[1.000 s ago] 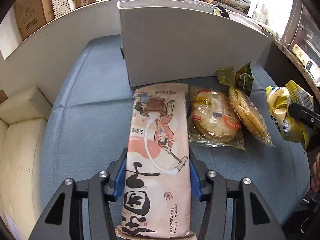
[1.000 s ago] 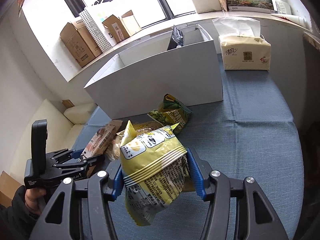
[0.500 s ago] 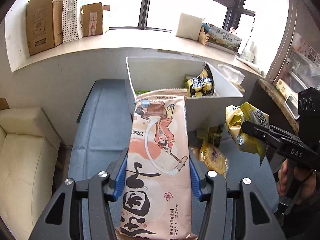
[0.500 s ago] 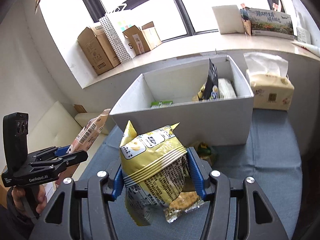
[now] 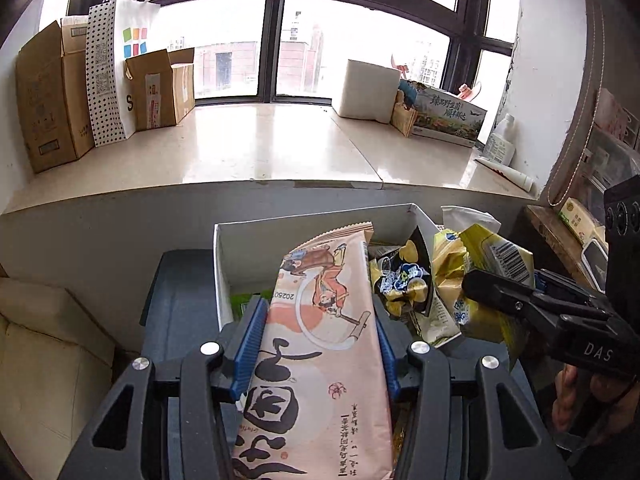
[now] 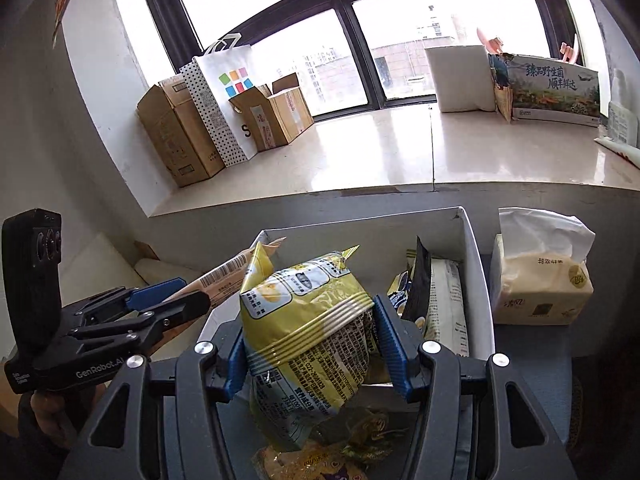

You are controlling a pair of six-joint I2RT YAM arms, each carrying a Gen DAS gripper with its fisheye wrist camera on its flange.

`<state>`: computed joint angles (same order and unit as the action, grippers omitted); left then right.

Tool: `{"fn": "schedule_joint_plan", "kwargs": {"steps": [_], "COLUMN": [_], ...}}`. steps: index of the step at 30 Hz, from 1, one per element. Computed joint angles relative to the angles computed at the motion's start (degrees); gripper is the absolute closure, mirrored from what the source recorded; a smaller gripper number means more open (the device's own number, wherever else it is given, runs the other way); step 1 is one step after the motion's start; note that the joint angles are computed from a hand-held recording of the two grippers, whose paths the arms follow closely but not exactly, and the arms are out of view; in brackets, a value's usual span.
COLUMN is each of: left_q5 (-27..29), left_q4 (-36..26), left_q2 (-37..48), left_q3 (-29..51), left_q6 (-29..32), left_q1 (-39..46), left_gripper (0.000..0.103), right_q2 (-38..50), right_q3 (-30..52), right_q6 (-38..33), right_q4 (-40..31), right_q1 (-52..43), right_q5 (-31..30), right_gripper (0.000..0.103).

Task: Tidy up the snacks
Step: 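Carry both packs into the white box and open both grippers, then grasp the green garlic snack bag with the right gripper while the left grasps the round cookie pack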

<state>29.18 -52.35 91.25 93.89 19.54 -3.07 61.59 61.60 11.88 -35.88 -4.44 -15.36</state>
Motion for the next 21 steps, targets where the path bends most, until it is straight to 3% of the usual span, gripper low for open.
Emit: {"fn": "schedule_joint_plan", "kwargs": {"steps": [6, 7, 8, 9, 10, 11, 16, 21], "left_q5": [-3.8, -4.5, -5.2, -5.7, -5.7, -5.5, -4.1, -3.8], "left_q4": [3.4, 4.1, 4.0, 4.1, 5.0, 5.7, 6.1, 5.0], "left_q2": [7.9, 8.9, 10.1, 10.9, 10.8, 10.3, 8.0, 4.8], "left_q3": [5.0, 5.2, 5.9, 6.1, 5.1, 3.9, 0.5, -1.5], "left_q6": [-3.7, -4.2, -4.4, -4.5, -4.5, -4.2, -2.7, -0.9], "left_q1": [-4.3, -4.6, -4.8, -4.8, -4.5, -4.1, -2.7, -2.2], "left_gripper": [0.047, 0.042, 0.027, 0.017, 0.004, 0.001, 0.0, 0.0], "right_q2": [10.0, 11.9, 13.6, 14.9, 15.2, 14.5, 10.3, 4.0], "right_q3": [3.5, 4.3, 5.1, 5.8, 5.5, 4.4, 0.7, -2.0], "right_q6": [0.5, 0.5, 0.6, 0.8, 1.4, 2.1, 3.7, 3.3], "right_q4": [3.5, 3.6, 3.3, 3.1, 3.5, 4.6, 6.7, 5.6], "right_q1": [-2.4, -2.8, -3.2, -3.6, -4.2, -4.8, -7.8, -7.7], "right_q5": [-1.3, -1.4, -1.5, -1.6, -1.4, -1.4, -4.6, -5.0], "right_gripper": [0.04, 0.039, 0.03, 0.014, 0.009, 0.009, 0.0, 0.0]}}
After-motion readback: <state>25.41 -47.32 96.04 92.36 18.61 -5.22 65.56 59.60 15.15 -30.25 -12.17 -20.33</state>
